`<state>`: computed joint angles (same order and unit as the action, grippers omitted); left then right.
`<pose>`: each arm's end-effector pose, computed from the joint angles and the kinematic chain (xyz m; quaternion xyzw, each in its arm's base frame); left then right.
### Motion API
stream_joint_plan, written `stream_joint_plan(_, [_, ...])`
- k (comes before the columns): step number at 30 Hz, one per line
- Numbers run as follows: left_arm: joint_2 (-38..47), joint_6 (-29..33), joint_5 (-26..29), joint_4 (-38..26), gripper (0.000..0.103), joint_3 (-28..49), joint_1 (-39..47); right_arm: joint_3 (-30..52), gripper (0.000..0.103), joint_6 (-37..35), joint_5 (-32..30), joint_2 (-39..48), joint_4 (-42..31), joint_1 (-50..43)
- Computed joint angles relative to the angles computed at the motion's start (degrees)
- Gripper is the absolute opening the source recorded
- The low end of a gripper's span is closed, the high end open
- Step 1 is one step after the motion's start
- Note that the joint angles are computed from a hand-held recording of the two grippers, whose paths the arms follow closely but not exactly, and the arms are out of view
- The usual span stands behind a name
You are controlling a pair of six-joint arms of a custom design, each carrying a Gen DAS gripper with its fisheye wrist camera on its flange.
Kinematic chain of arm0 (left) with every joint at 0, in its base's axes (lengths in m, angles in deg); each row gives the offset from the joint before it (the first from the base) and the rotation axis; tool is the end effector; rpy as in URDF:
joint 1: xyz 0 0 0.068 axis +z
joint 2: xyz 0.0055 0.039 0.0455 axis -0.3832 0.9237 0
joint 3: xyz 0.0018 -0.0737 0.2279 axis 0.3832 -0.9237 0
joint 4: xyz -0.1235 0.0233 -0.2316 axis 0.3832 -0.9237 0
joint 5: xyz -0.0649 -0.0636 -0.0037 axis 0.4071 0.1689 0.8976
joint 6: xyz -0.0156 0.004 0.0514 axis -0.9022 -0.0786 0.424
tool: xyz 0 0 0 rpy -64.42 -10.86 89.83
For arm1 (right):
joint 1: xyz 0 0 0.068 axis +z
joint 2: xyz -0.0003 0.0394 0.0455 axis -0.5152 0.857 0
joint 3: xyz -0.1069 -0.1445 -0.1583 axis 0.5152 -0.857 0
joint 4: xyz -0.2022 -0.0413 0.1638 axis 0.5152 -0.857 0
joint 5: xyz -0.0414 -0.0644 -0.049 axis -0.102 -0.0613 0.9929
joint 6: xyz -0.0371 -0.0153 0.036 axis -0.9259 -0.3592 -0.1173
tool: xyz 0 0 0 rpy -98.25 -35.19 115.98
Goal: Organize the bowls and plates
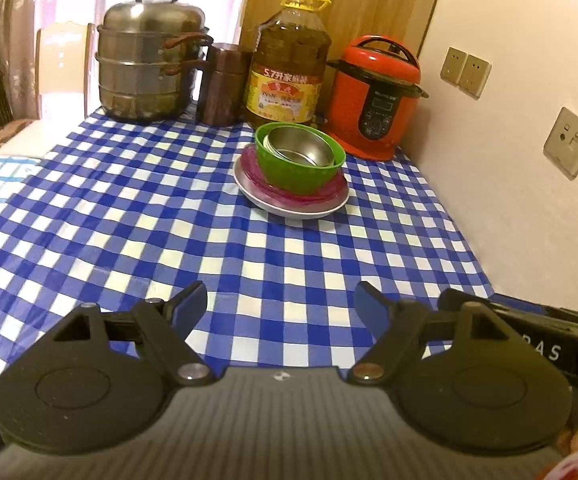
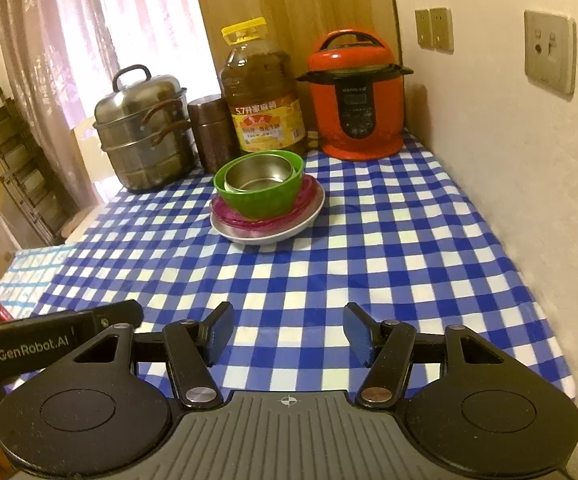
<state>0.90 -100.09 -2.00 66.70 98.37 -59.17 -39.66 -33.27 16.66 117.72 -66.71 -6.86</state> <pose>0.2638 -0.1825 0.1955 -0.0087 0.9046 -0.1014 0.4140 0.2634 0.1135 0.1916 0.0133 0.8946 0.1256 0.4286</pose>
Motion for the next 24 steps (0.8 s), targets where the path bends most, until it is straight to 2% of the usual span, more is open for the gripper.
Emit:
stream_joint_plan(20, [-12.9,-2.4,-7.2,-6.3,0.079,-5.8,-8.0,-5.6,0.061,0.4,4.4,-16.8,-9.6,3.9])
stream_joint_plan(24, [-14.4,-2.3,-6.9,-7.4,0.079,-6.4,-8.8,-6.2,0.061,0.1,4.8,-19.0,-11.1,4.2])
